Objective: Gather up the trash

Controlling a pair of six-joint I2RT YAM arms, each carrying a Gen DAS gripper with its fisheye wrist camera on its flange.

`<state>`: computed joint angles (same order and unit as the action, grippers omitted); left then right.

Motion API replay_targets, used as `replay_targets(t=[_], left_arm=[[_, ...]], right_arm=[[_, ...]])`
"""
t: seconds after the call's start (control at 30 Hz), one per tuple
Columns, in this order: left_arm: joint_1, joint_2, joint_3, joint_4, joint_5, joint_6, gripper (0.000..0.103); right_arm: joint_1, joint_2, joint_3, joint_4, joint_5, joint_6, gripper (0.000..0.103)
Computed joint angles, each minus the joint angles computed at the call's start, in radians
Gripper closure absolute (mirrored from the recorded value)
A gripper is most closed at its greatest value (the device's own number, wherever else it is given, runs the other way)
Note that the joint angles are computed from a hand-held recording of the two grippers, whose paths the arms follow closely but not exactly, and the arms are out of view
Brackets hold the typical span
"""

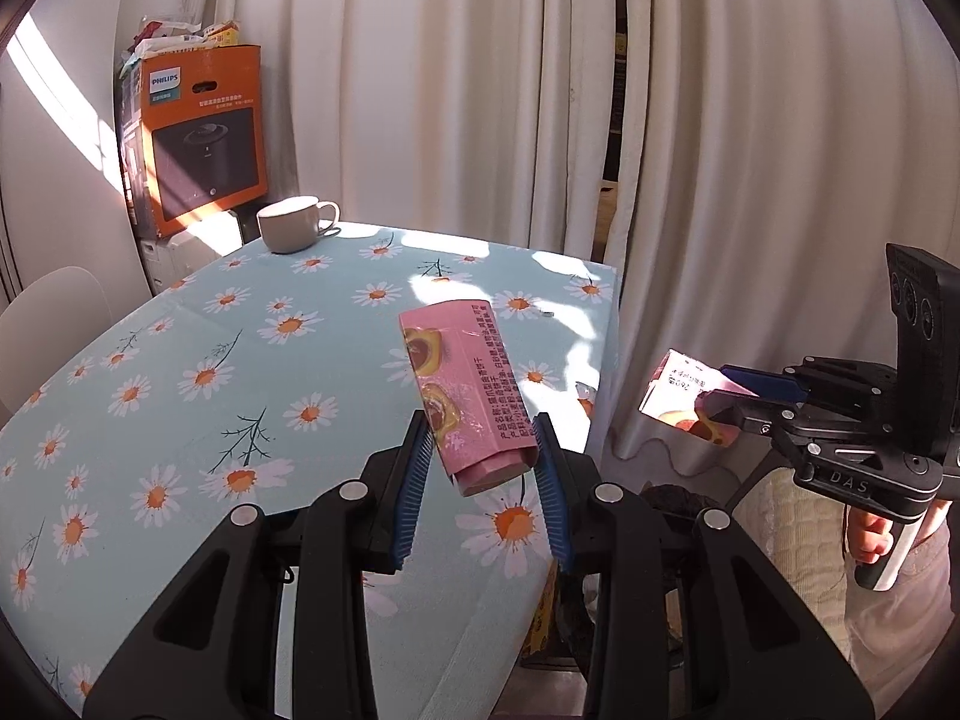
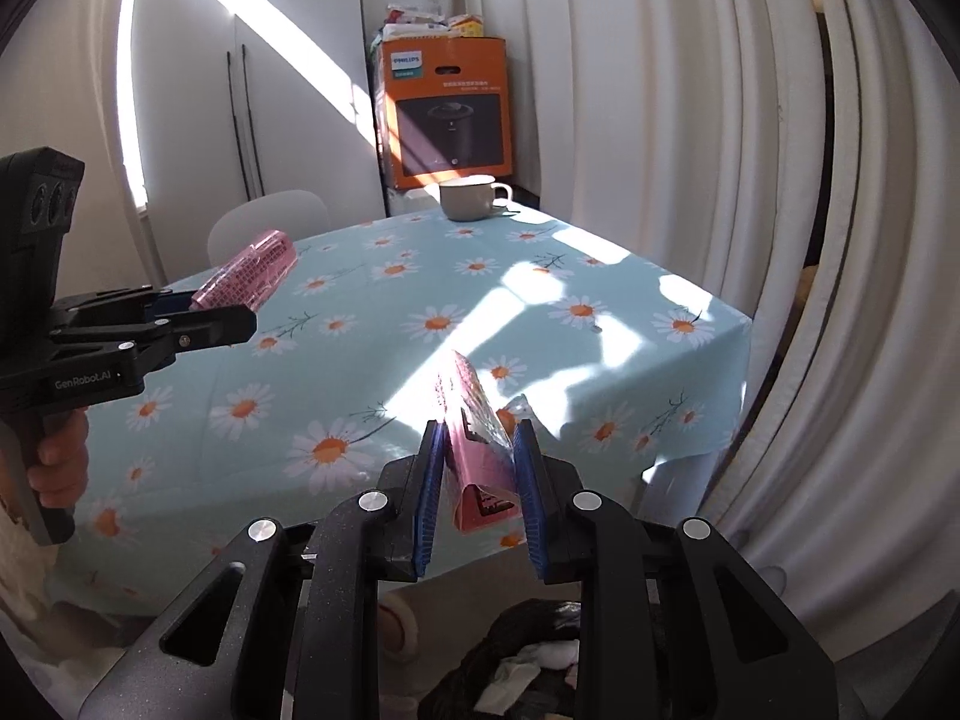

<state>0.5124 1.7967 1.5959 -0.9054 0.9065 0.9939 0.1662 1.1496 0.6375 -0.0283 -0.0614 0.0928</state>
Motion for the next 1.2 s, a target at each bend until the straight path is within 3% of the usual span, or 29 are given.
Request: replay_targets(t=[0.4,0.5,0.6,0.63,0.67,0.7,0.73,0.83,1.2], left_arm=[[-0.109,-0.128,-0.189,-0.082,-0.013,0.194,0.068],[-0.146,-0.144,-0.217,-0.120,-0.043,0.274,0.067],[-0.186,-0.175,-0.263,-0.091,-0.072,0.301,0.065],[-0.191,-0.178,-0.268,-0.105,-0.072,0.329,0.054],[-0.185,-0.196,-0.293,-0.080,-0.053,0.326,0.027],[-0.173,-0.224,-0.332,-0.019,-0.021,0.292,0.013],[-0.159,-0.237,-0.353,0.015,0.015,0.268,0.007],[-0.140,-0.150,-0.234,-0.169,0.048,0.360,0.006],[-0.035,-0.096,-0.164,-0.101,0.115,0.253,0.006]], right_arm=[[-0.164,-0.221,-0.115,-0.161,-0.003,-0.065,0.080],[-0.187,-0.239,-0.141,-0.165,-0.007,-0.072,0.080],[-0.211,-0.224,-0.164,-0.137,-0.009,-0.077,0.077],[-0.218,-0.216,-0.172,-0.125,0.004,-0.076,0.070],[-0.226,-0.206,-0.178,-0.115,0.020,-0.074,0.041],[-0.234,-0.203,-0.188,-0.105,0.048,-0.071,0.024],[-0.238,-0.210,-0.207,-0.082,0.085,-0.063,0.011],[-0.275,-0.221,-0.241,-0.045,0.107,-0.079,0.012],[-0.267,-0.113,-0.237,0.067,0.066,-0.061,0.010]])
